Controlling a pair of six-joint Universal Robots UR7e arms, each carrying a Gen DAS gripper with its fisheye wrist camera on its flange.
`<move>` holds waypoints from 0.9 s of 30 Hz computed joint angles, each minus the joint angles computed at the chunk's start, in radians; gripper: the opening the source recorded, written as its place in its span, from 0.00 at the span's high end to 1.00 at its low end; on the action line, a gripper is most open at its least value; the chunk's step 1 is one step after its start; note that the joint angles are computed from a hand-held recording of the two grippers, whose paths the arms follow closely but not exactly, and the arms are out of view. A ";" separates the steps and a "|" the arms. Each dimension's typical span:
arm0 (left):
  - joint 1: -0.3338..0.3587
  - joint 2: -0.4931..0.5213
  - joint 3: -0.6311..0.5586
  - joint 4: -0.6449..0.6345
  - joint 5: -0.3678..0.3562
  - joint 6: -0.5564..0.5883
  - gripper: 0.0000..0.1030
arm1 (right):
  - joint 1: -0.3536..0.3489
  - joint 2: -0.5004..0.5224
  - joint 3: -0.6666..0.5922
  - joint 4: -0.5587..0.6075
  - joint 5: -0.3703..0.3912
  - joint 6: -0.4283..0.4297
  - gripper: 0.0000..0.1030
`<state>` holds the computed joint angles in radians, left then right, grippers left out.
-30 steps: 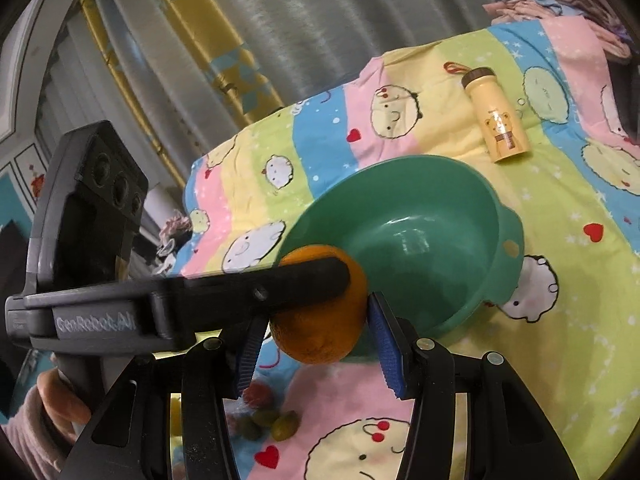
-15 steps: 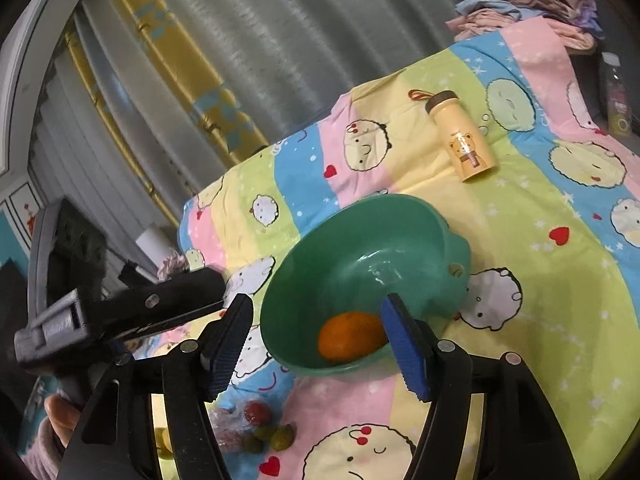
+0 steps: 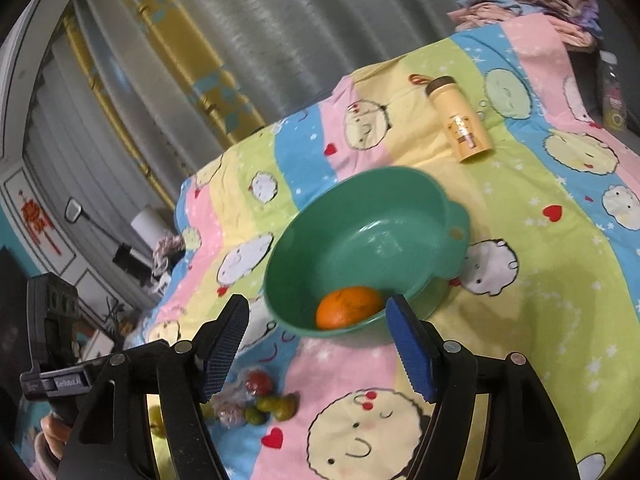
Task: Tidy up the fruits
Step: 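Withdraw the left tool from the bowl toward the wrapped fruits, then grasp a plastic-wrapped red fruit with the left tool while the right tool grasps another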
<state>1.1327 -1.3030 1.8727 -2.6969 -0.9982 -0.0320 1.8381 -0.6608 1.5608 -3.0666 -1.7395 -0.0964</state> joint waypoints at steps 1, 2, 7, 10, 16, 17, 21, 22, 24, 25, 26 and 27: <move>0.001 -0.013 0.020 -0.010 0.011 0.000 0.11 | 0.003 0.001 0.001 0.010 0.000 -0.006 0.30; 0.002 -0.025 0.037 -0.016 0.023 -0.003 0.11 | 0.008 0.003 -0.001 0.024 0.000 -0.016 0.30; 0.058 -0.090 0.088 -0.005 -0.115 -0.076 0.11 | 0.040 0.012 0.004 0.067 -0.019 -0.080 0.30; 0.105 -0.121 0.116 -0.021 -0.250 -0.142 0.11 | 0.058 0.017 0.015 0.108 -0.022 -0.113 0.30; 0.063 -0.187 0.192 0.016 -0.222 -0.103 0.14 | 0.096 0.042 0.026 0.157 -0.082 -0.194 0.30; 0.055 -0.199 0.205 0.020 -0.222 -0.084 0.14 | 0.100 0.047 0.022 0.161 -0.093 -0.207 0.30; 0.026 -0.226 0.246 0.046 -0.201 0.021 0.15 | 0.107 0.068 0.006 0.208 -0.086 -0.243 0.30; 0.013 -0.230 0.263 0.046 -0.166 0.049 0.15 | 0.110 0.074 0.003 0.216 -0.084 -0.259 0.30; -0.002 -0.227 0.286 0.042 -0.110 0.086 0.16 | 0.116 0.088 -0.006 0.231 -0.080 -0.288 0.30; 0.001 -0.227 0.292 0.046 -0.110 0.098 0.18 | 0.118 0.092 -0.007 0.238 -0.076 -0.297 0.30; 0.008 -0.223 0.292 0.053 -0.120 0.107 0.21 | 0.120 0.099 -0.013 0.250 -0.072 -0.304 0.30; 0.017 -0.216 0.288 0.060 -0.130 0.111 0.23 | 0.122 0.108 -0.022 0.259 -0.072 -0.313 0.31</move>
